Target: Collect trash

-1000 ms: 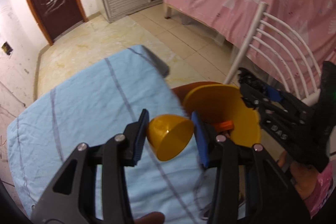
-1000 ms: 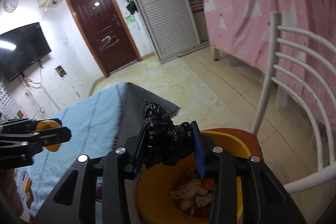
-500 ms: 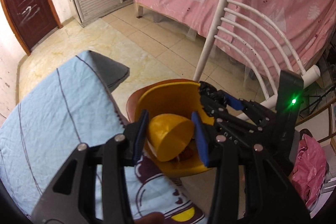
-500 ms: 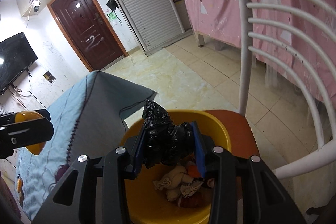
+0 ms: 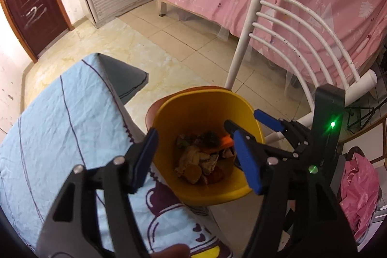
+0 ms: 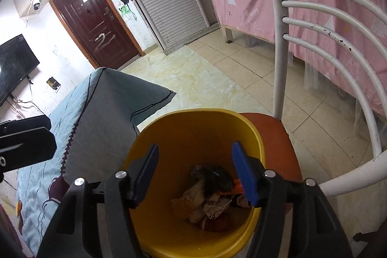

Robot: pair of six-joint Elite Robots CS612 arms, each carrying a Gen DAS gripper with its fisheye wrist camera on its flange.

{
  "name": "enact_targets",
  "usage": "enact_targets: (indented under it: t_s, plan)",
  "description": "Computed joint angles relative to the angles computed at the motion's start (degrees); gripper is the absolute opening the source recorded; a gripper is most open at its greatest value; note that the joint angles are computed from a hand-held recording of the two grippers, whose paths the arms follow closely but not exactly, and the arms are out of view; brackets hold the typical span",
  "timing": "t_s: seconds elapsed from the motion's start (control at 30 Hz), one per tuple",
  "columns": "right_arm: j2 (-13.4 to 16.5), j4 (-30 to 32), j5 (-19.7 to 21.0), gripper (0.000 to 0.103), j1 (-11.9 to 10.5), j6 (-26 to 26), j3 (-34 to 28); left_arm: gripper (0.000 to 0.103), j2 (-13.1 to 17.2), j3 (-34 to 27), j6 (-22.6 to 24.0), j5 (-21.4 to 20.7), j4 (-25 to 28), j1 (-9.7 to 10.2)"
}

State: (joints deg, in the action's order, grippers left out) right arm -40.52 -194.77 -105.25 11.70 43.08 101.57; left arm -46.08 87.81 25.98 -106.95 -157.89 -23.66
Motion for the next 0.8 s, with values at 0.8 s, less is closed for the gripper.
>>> enact_targets:
  t_s: [0.8]
  plan:
    - [-1.9,1.42,-4.38,0.082,3.45,-6.67,-4.59,0.077,-2.0,0.77,-5.42,-5.93,-6.47,5.9]
